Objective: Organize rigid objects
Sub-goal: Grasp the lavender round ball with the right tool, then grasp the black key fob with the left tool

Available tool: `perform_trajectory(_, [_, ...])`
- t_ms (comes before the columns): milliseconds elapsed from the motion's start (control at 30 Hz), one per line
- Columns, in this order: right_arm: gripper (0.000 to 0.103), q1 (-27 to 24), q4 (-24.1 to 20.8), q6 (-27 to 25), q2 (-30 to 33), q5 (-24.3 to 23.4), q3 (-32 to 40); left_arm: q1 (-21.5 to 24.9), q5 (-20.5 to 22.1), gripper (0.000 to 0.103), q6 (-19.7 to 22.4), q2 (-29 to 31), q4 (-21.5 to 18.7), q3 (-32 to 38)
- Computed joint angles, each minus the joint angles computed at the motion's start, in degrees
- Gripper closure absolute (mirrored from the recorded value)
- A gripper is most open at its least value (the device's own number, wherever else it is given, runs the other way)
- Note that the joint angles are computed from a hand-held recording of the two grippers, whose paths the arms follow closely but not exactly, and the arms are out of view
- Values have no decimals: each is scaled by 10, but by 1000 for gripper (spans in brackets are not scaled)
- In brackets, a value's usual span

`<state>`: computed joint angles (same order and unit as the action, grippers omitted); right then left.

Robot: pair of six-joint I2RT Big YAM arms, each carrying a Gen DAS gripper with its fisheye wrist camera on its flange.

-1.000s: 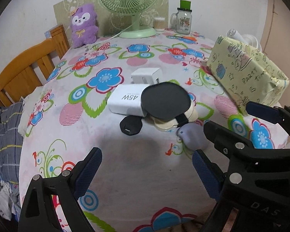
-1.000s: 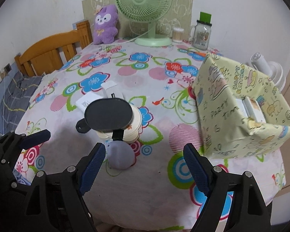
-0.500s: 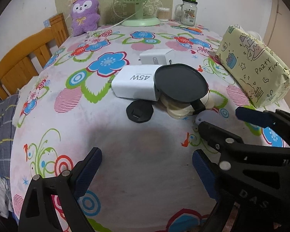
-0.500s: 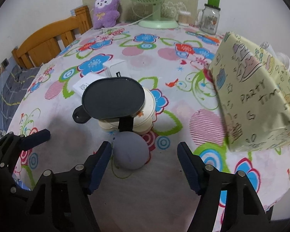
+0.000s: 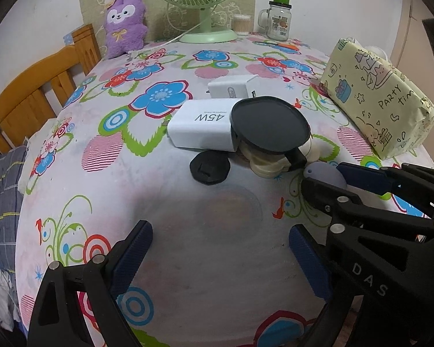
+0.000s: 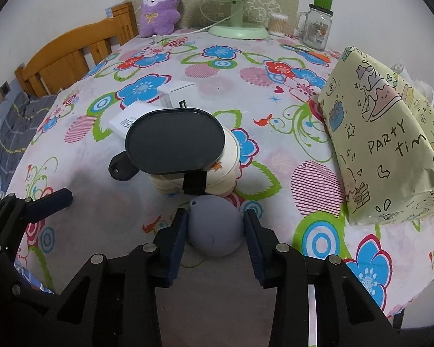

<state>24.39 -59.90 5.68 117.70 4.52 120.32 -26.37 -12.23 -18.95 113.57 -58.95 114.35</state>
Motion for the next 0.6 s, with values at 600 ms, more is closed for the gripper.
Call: perform_trajectory(600, [61, -13, -17, 26, 33, 21, 63, 18, 0, 26, 15, 45, -7, 70])
